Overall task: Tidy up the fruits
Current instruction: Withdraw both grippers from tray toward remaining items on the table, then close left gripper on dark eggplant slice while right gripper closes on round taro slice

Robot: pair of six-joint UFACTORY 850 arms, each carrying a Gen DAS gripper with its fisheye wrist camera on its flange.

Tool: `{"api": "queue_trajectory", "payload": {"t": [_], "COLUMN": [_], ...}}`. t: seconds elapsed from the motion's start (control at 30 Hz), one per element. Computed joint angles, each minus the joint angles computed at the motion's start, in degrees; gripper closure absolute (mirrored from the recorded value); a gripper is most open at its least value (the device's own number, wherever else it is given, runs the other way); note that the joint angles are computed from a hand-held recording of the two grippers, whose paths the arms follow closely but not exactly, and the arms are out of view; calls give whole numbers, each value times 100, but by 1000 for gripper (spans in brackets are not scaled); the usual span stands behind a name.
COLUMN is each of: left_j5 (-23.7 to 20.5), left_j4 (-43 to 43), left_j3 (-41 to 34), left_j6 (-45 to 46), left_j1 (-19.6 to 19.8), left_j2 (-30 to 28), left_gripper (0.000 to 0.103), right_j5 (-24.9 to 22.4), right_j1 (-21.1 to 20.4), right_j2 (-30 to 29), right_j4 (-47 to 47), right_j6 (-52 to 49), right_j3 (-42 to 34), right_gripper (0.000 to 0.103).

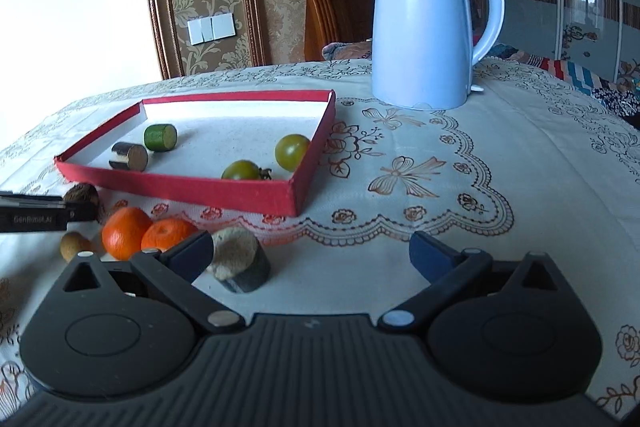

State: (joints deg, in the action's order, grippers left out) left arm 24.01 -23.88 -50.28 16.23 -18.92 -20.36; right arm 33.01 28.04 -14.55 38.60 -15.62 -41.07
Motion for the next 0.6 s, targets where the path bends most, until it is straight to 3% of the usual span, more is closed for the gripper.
{"api": "queue_trajectory", "payload": {"t": [0.23, 0.6], "left_j5": [0, 1], "left_j4": [2, -2], "left_j3": [0, -1], "left_j6": [0, 3], "left_j1": [0, -2], "left_j2": [0, -1], "left_gripper": [45, 45], "right_j5": [-27, -286], "right_j1": [237, 212], "right_j2": [-143, -304], "right_j4": [709, 865], "right_j6": [-1239, -1562], "right_j3": [-206, -450], "right_gripper": [7, 21]}}
